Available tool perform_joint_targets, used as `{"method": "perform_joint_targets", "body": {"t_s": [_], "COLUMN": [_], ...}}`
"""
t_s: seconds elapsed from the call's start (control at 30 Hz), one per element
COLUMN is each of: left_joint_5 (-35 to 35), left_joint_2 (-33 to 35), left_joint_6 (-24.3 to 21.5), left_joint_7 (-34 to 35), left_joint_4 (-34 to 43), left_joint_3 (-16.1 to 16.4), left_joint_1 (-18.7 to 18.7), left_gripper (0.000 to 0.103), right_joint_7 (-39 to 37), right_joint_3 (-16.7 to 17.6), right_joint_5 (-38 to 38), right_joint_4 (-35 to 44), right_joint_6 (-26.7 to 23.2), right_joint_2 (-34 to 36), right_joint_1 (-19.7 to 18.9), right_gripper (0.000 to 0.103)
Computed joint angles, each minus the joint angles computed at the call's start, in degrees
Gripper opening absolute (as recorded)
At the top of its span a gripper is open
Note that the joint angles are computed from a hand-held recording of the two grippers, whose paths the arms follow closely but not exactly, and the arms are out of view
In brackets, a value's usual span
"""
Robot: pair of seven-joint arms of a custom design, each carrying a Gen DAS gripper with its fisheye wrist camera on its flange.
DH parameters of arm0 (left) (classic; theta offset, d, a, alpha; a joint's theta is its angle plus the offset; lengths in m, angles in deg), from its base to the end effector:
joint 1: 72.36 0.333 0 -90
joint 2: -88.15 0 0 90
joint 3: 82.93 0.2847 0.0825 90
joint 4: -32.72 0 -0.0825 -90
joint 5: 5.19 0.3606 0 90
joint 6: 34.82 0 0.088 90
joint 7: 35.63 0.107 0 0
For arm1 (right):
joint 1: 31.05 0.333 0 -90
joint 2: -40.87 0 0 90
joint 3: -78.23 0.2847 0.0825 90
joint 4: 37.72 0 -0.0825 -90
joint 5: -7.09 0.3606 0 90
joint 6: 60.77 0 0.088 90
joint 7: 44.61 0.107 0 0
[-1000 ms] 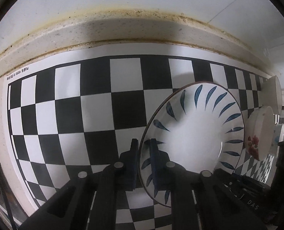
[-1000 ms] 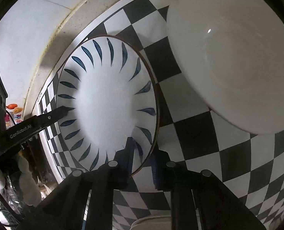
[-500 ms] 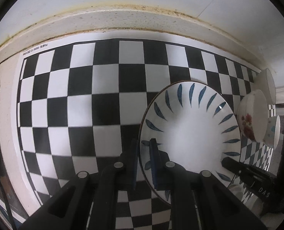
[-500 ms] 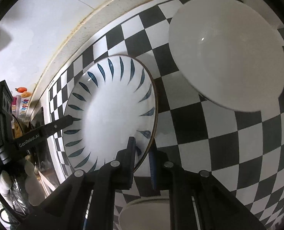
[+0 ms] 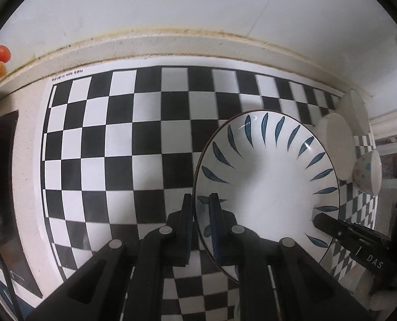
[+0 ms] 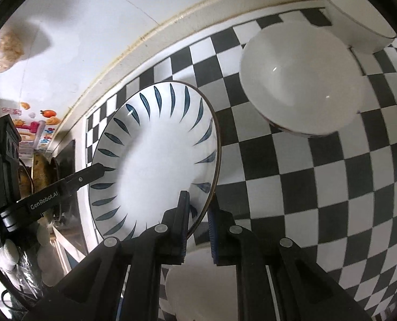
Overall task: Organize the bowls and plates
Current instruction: 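Lift the blue-striped plate with both grippers toward the plate stack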
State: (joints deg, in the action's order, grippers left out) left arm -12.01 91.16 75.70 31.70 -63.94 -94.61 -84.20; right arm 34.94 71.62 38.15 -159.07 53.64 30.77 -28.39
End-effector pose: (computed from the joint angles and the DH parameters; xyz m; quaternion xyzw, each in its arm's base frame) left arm 0.5232 -0.2340 0.5464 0.7087 -0.6963 0.1114 0.0228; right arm 0.4952 -0.0047 0.4802 -0.6479 0.7169 0.1376 0.2178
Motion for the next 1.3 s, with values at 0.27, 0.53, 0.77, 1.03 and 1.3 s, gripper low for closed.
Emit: {"method": "perform_joint_targets", "body": {"t_s": [0.27, 0.53, 0.77, 1.03, 1.3], "left_joint_5": [-0.61, -2.03, -5.22, -7.71, -8.53], "left_joint_2": [-6.17, -10.57, -14.06, -16.39, -15.64], "left_joint_6": [-0.08, 0.12, 0.41, -0.66, -3.56], "left_joint_7": [0.82, 0.71, 0.71, -0.24, -0.88], "left_joint_4": [-2.39, -5.11, -9.88, -14.76, -16.77], "left_joint_3": [-1.27, -2.72, -3.45, -4.47, -5.11], "left_joint_1": [-1.09, -2.75, -4.04, -5.62, -6.81], "left_gripper": [0.010, 0.010, 0.010, 0.010, 0.010], "right_joint_7": [-2.18, -2.91, -2.49, -3.69, -5.29], "right_joint_3": [-2.98, -6.26, -8.40, -10.42, -11.20], "right_joint_5": [-0.53, -3.93, -6.91, -10.57, -12.86], "right_joint_4": [-4.15, -8.32, -12.83, -17.94, -22.47], "right_joint_6": [-2.56, -6.16, -8.96, -12.73, -15.13], "right_joint_2": [-8.63, -18.03, -25.04, -29.23, -29.61], "right_joint_1": [-1.83, -2.77, -3.71, -5.41, -7.51], "right_gripper": [0.014, 0.014, 0.014, 0.014, 0.014]}}
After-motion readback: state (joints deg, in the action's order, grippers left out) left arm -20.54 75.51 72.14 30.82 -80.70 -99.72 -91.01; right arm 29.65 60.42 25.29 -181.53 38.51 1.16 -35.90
